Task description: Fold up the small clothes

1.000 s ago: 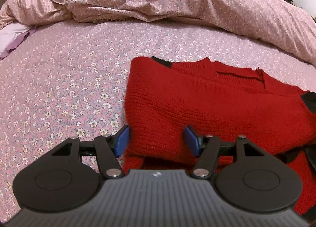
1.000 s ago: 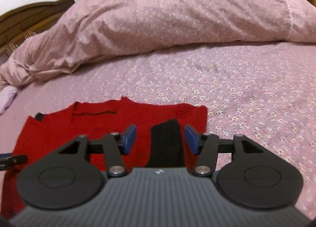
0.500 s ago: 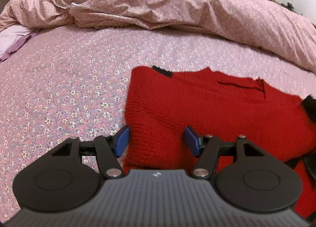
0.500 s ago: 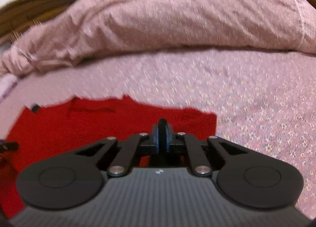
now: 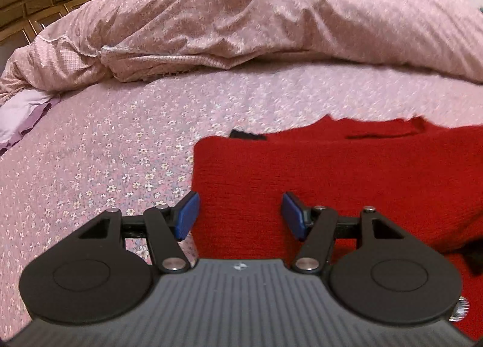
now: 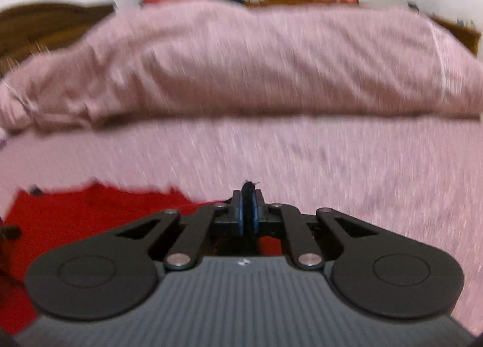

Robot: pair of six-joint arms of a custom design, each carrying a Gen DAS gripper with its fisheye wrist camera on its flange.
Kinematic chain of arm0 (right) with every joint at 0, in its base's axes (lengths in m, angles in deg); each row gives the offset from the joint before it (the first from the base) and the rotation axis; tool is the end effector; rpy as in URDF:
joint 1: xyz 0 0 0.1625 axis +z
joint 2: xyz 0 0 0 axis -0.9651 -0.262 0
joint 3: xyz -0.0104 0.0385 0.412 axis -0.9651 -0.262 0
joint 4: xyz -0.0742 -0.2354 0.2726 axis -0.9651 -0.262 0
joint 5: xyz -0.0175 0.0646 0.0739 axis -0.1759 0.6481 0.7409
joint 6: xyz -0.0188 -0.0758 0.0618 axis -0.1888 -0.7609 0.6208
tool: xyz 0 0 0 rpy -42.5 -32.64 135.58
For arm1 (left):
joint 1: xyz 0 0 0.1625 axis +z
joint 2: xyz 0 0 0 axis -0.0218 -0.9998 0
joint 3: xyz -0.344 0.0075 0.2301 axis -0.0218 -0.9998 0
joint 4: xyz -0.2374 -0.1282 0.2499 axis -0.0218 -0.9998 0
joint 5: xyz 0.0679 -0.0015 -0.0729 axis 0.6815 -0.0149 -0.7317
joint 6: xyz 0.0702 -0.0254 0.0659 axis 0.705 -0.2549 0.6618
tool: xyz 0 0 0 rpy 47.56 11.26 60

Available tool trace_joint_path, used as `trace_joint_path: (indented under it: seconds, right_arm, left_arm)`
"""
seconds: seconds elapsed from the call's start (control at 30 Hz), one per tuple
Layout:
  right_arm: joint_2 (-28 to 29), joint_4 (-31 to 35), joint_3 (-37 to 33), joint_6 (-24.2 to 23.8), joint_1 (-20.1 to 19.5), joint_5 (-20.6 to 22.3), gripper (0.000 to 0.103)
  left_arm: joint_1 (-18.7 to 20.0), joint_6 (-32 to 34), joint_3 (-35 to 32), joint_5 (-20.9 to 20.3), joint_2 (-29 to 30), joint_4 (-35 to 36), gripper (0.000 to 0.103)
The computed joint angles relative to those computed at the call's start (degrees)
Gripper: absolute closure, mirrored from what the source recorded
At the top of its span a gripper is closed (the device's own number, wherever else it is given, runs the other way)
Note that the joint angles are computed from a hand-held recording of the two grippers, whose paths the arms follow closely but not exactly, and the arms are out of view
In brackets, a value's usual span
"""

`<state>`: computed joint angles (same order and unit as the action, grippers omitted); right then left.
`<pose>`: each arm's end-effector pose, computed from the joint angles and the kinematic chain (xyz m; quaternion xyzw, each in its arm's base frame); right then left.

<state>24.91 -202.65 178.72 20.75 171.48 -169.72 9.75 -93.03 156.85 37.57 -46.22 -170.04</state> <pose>0.1614 -0.4140 0.1925 0.3362 -0.8493 0.3475 0.2119 -0.1585 -0.2373 0.1494 0.0026 0.7670 -0.4448 0.4625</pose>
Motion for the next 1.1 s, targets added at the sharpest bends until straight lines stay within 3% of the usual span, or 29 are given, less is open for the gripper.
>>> trace_joint_path:
  seconds: [0.1, 0.23, 0.33, 0.63, 0.87, 0.93, 1.0, 1.07, 1.1]
  right_arm:
    - [1.12, 2.71, -1.05, 4.48, -1.92, -2.06, 0.09]
    - [-1.95, 6.76, -0.65, 12.01, -5.71, 4.72, 0.089]
    - [-4.66, 9.75, -0.82, 16.3, -6.46, 6.75, 0.088]
    - [-11.07, 14.55, 3.08, 11.05, -7.35, 6.03, 0.088]
    - [-9.0, 11.06, 4.37, 7.88, -6.4, 4.14, 0.086]
    - [-8.66, 9.77, 4.72, 7.41, -6.36, 3.91, 0.081]
    - [-8.62, 9.46, 4.96, 7.2, -6.46, 4.06, 0.058]
    - [-8.41, 8.31, 5.4, 7.41, -6.33, 3.76, 0.041]
    - [-8.27, 7.9, 5.55, 7.49, -6.16, 3.47, 0.041]
  left_arm:
    - [0.43, 0.49, 1.24, 0.64, -1.75, -1.09, 0.032]
    - [-0.46, 1.39, 2.3, 0.15, -4.87, -1.53, 0.032]
    - [-1.84, 0.85, 1.94, -0.9, -5.78, -0.64, 0.032]
    - [-5.84, 0.61, 1.37, -2.88, -5.36, -1.02, 0.032]
    - [-5.77, 1.1, 1.17, -3.3, -4.82, -2.13, 0.032]
    - [-5.31, 1.22, 1.3, -3.17, -4.66, -2.44, 0.032]
    - [-5.16, 1.59, 1.4, -3.17, -4.38, -2.67, 0.032]
    - [-5.1, 1.88, 1.41, -3.16, -3.96, -2.81, 0.032]
    - [-5.08, 1.98, 1.41, -3.17, -3.82, -2.89, 0.032]
